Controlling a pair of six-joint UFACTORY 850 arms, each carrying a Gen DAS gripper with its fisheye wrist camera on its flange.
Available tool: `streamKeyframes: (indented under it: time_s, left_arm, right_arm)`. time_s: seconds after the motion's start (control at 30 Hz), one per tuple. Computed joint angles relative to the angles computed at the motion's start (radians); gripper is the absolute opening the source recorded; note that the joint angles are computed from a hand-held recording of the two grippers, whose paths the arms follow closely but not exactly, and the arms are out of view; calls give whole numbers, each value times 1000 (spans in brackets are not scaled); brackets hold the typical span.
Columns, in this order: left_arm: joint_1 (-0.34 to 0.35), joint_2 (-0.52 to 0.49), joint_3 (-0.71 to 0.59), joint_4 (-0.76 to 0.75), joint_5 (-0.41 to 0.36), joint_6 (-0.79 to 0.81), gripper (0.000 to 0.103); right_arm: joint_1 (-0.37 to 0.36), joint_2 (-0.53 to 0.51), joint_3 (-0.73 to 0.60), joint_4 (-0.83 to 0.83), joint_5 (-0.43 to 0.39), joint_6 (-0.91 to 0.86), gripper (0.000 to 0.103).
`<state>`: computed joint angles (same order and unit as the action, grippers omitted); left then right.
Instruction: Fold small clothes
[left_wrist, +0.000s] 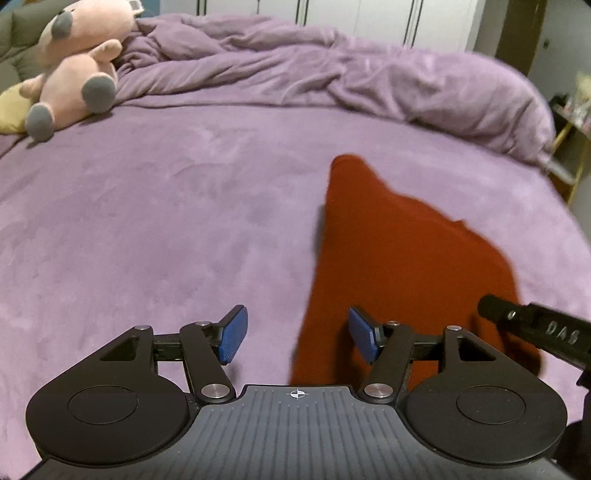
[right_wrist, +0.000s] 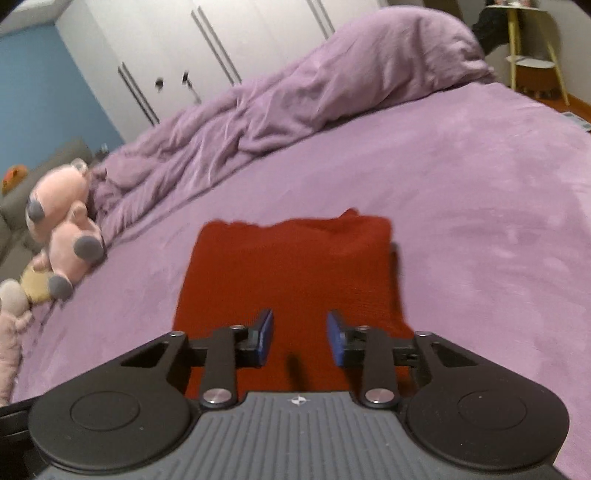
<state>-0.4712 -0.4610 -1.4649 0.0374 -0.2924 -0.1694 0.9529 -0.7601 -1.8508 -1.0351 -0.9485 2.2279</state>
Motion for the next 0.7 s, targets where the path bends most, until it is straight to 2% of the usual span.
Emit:
streamKeyframes:
  time_s: [0.1, 0.2, 0.27, 0.33, 0.37, 0.4, 0.43, 0.5, 0.53, 0.6, 0.7]
  left_arm:
    - [-7, -45, -44, 117, -38, -93, 66]
    - [-6, -69, -52, 177, -52, -123, 76]
    - [0, -50, -25, 171, -36, -131, 78]
    - [9, -24, -2, 92, -50, -67, 77]
    - [15, -2, 20, 23, -57, -4, 77]
    - [22, 22, 48, -47, -56, 61, 78]
    - [27, 49, 82, -94, -47, 100, 78]
    - [35, 104, 147, -177, -50, 176, 82]
    - [40, 130, 177, -229, -60, 233, 86]
    - [42, 172, 227, -263, -69, 286, 88]
    - [24, 218, 272, -92, -66, 163, 94]
  right_arm:
    - [-26, -50, -60, 103, 17, -132, 28]
    - [-26, -80, -107, 140, -10, -260, 28]
    - [-29, -83, -127, 189, -10, -341, 29]
    - [-24, -77, -140, 228, -22, -377, 32]
    - [-14, -71, -140, 240, -26, -386, 37]
    - [1, -69, -143, 239, -32, -385, 56]
    - [17, -68, -146, 243, -44, -384, 81]
    - [52, -79, -165, 270, -85, -394, 96]
    - [65, -93, -186, 297, -113, -409, 99]
    - [89, -100, -196, 357, -152, -406, 99]
    - [111, -81, -168, 410, -153, -350, 99]
